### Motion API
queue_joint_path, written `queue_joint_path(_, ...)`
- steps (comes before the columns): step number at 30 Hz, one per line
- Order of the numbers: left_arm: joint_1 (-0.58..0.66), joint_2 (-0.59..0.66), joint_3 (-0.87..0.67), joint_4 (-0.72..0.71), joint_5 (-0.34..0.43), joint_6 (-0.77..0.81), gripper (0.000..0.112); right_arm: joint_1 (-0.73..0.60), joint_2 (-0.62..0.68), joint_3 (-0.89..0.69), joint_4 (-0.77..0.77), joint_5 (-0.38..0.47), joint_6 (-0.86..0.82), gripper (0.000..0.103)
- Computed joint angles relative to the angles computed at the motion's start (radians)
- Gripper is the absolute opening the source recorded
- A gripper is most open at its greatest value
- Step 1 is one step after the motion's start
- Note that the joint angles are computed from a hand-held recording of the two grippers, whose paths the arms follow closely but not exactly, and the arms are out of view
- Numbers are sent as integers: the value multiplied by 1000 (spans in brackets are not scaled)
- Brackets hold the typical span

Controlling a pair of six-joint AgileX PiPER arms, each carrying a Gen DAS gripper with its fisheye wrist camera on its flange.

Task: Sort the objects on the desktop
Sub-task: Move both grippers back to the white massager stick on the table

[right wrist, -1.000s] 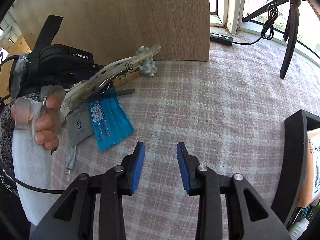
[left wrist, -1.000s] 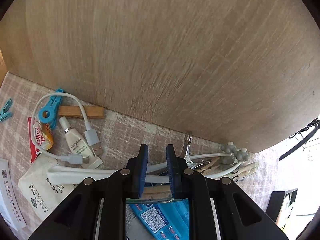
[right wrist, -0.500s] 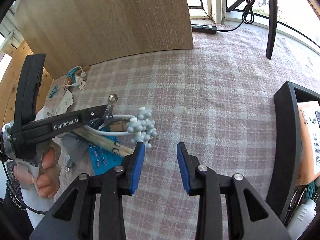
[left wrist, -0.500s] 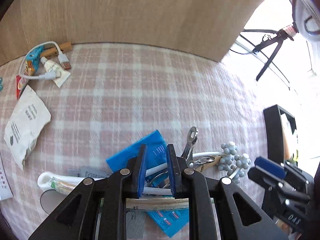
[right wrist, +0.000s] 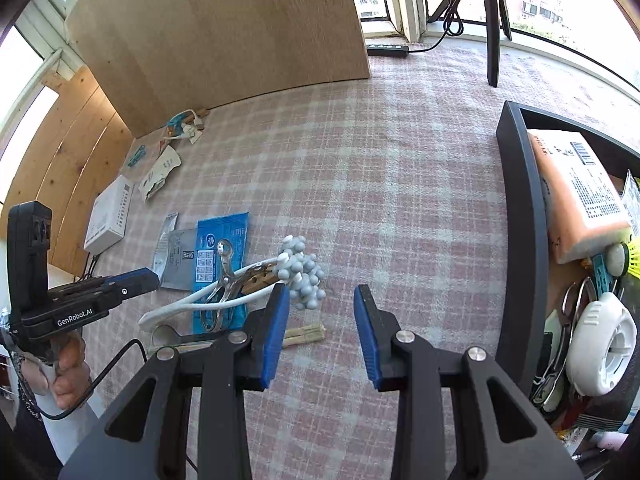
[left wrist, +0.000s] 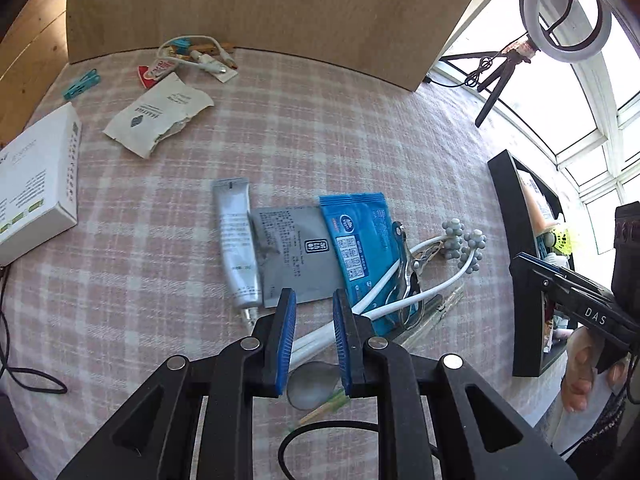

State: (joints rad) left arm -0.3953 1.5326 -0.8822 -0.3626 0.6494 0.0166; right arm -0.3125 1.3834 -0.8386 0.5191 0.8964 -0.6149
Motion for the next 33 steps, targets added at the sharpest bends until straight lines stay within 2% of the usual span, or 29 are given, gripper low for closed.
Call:
queue_joint_path(2, -10, -20, 26, 68, -21, -28, 17, 21, -13, 26, -2, -14, 2, 33)
queue_joint_path(5, -13, -38, 63, 74, -27, -24, 17, 51, -11, 62, -1, -33, 12, 33)
queue_joint_path(9, -78, -47, 85, 146, -52, -45, 31, 47, 22, 80, 53, -13, -14, 33)
queue_joint_path(11, -118, -47, 89, 224, -60, -92, 31, 56, 41, 77, 59, -21, -5, 33)
queue_joint_path(16, -162, 2, 65, 292, -61, -110, 31, 73, 94, 41, 83, -18, 3, 33)
queue_joint_path(21, -174, 23, 56, 297, -67, -97, 32, 121, 81, 38, 2, -66, 60, 33)
queue_joint_path(25, -187, 63, 44, 317, -78, -116, 34, 122, 72, 68, -41, -75, 75, 33)
queue_joint_path(33, -149, 103, 24, 165, -81, -35, 30, 97, 74, 94, -26, -81, 90, 33)
